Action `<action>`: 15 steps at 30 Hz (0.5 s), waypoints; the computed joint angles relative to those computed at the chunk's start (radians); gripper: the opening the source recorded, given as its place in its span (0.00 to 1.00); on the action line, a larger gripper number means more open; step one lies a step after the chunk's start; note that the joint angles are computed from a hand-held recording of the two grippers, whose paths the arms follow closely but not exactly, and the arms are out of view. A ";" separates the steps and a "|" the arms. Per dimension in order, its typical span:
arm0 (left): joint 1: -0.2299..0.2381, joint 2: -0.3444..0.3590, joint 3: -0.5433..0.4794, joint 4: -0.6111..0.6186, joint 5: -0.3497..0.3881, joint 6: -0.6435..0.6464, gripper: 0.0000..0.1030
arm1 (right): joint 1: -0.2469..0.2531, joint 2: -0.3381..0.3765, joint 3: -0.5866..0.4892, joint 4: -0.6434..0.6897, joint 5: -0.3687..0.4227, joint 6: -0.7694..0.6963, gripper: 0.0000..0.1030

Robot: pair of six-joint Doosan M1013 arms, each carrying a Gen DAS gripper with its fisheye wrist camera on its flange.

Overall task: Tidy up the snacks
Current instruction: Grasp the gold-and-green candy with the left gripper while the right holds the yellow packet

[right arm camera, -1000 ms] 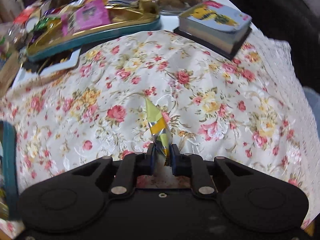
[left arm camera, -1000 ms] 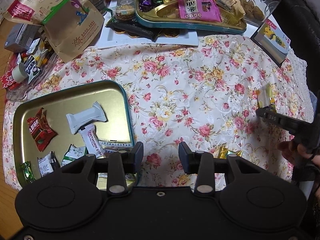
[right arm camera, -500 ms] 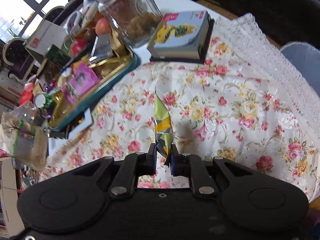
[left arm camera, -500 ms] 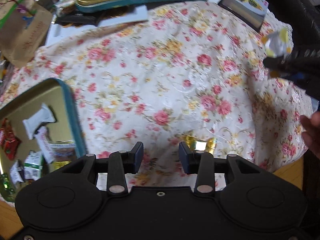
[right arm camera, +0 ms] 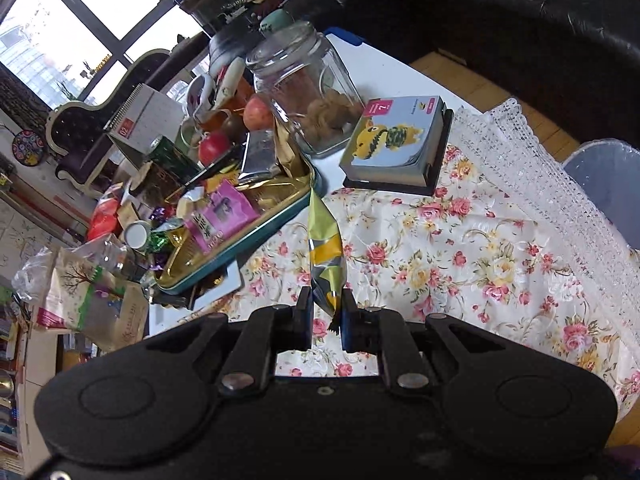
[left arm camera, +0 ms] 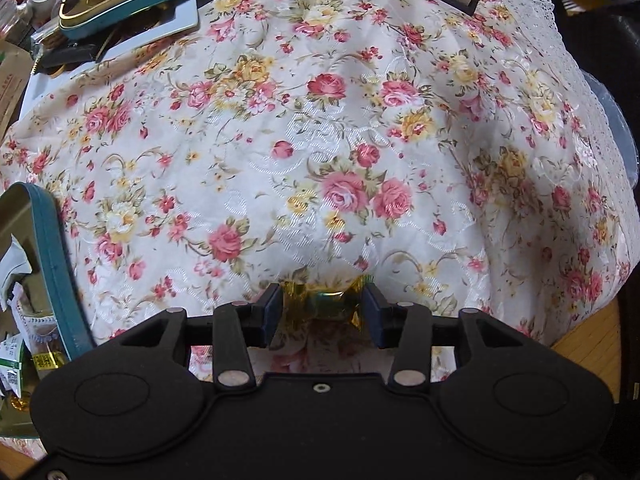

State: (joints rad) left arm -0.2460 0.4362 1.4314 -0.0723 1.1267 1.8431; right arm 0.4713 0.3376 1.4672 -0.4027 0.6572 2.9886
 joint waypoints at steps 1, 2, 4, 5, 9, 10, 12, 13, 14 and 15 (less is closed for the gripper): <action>-0.001 0.004 -0.004 0.001 0.008 -0.009 0.51 | -0.001 -0.003 0.002 0.000 -0.003 0.002 0.14; -0.001 0.009 -0.008 0.000 0.016 -0.019 0.51 | -0.001 -0.004 0.003 -0.007 -0.004 0.010 0.14; 0.002 0.016 -0.011 -0.007 0.018 -0.030 0.53 | 0.002 -0.004 0.002 -0.025 0.004 0.023 0.14; 0.002 0.015 -0.010 -0.006 0.014 -0.031 0.53 | 0.003 -0.004 0.001 -0.033 0.009 0.028 0.14; -0.005 0.010 -0.004 0.012 0.004 -0.035 0.54 | 0.007 -0.004 0.000 -0.058 0.020 0.040 0.14; -0.010 0.010 -0.002 0.018 0.001 -0.037 0.54 | 0.007 -0.004 0.000 -0.057 0.019 0.038 0.14; -0.015 0.008 0.003 0.031 -0.008 -0.040 0.54 | 0.007 -0.003 -0.001 -0.052 0.019 0.034 0.14; -0.017 0.007 0.005 0.032 -0.012 -0.041 0.54 | 0.007 -0.002 -0.001 -0.052 0.021 0.032 0.14; -0.016 0.006 0.006 0.030 -0.013 -0.038 0.54 | 0.008 0.000 -0.003 -0.053 0.025 0.031 0.14; -0.016 0.006 0.006 0.030 -0.012 -0.036 0.54 | 0.009 0.001 -0.005 -0.055 0.031 0.032 0.14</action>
State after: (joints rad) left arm -0.2621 0.4419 1.4374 -0.0424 1.1142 1.8075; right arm 0.4802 0.3388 1.4623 -0.4576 0.6880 3.0210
